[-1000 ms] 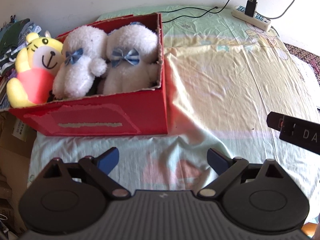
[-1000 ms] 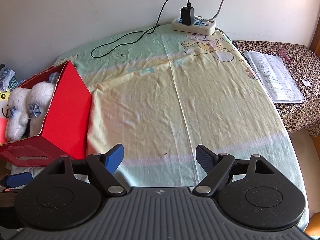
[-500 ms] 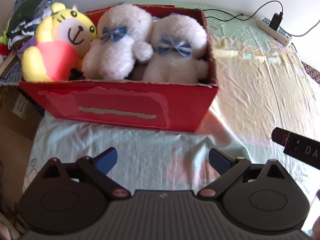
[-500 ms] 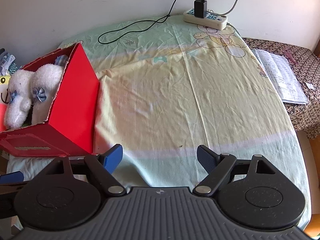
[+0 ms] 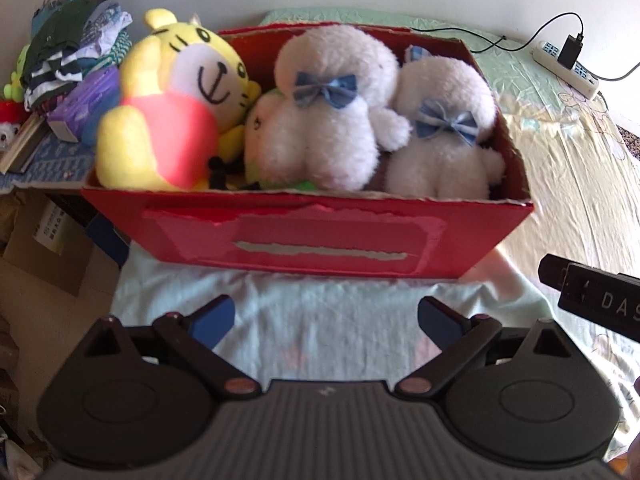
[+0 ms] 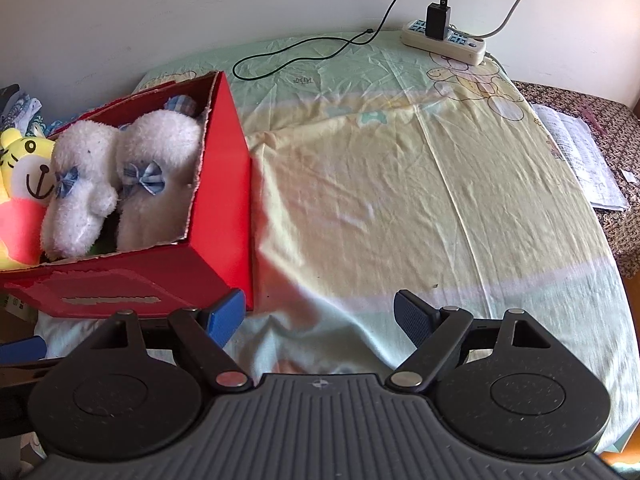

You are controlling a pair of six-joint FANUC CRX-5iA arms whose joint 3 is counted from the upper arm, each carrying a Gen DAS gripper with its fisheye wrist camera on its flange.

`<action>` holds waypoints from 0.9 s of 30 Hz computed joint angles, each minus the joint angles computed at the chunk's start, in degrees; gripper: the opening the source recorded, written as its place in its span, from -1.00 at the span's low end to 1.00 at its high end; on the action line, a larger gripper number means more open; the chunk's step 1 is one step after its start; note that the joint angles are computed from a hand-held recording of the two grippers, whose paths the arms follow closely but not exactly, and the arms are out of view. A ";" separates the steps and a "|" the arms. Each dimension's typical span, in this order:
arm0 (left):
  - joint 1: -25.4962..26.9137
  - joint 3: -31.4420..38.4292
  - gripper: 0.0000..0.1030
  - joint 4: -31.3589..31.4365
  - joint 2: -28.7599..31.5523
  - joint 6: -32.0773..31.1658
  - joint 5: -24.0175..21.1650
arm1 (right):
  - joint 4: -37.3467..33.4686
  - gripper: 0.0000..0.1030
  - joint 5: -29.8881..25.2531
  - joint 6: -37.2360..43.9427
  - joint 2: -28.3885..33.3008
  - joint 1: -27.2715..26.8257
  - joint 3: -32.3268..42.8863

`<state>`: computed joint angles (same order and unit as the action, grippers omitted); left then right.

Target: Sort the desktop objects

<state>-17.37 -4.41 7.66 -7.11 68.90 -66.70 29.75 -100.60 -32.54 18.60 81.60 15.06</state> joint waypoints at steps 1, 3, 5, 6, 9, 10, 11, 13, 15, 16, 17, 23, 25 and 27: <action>0.51 0.09 0.91 0.41 0.10 -0.75 -0.02 | 0.01 0.63 -0.09 0.22 0.57 -0.21 0.82; 1.54 0.35 0.91 1.12 0.38 -1.90 -0.07 | 0.16 0.63 -0.28 0.43 1.61 -0.52 2.33; 2.05 0.63 0.91 1.01 0.44 -2.36 0.13 | 0.35 0.63 -0.40 0.81 2.62 -0.81 3.83; 2.34 0.67 0.91 1.18 0.42 -2.97 0.23 | 0.48 0.63 -0.54 1.06 3.13 -0.91 4.59; 3.37 0.37 0.91 1.99 -0.01 -4.73 0.70 | 0.87 0.62 -1.08 1.95 4.71 -1.20 7.08; 3.62 0.61 0.91 1.99 0.11 -5.24 0.77 | 0.85 0.62 -1.41 2.09 5.27 -1.34 8.04; 3.90 0.76 0.91 2.15 0.16 -5.68 0.62 | 0.94 0.63 -1.39 2.09 5.55 -1.41 8.58; 4.93 1.03 0.91 3.02 0.34 -6.93 0.12 | 1.46 0.63 -0.89 1.92 5.92 -1.45 9.32; 5.83 0.86 0.91 3.56 -0.13 -8.09 0.07 | 2.01 0.63 -1.44 2.57 6.94 -1.53 10.98; 6.22 0.91 0.91 3.87 -0.20 -8.65 0.15 | 2.40 0.63 -1.88 3.14 7.60 -1.56 12.02; 6.60 0.96 0.91 4.17 -0.34 -9.09 0.13 | 2.83 0.63 -2.27 3.77 8.18 -1.62 12.96; 9.02 1.39 0.91 6.51 -0.84 -12.16 0.84 | 5.93 0.63 -4.55 7.24 11.32 -1.79 18.48; 9.69 1.75 0.91 7.53 -0.68 -12.83 0.92 | 6.85 0.63 -5.13 8.23 12.13 -1.97 19.97; 10.02 2.31 0.91 8.01 -0.36 -13.31 1.07 | 7.66 0.63 -5.45 8.90 12.78 -2.18 21.16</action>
<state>-7.35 -2.10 15.67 -7.47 55.59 -65.63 37.42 -106.04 -23.64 31.38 79.43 36.22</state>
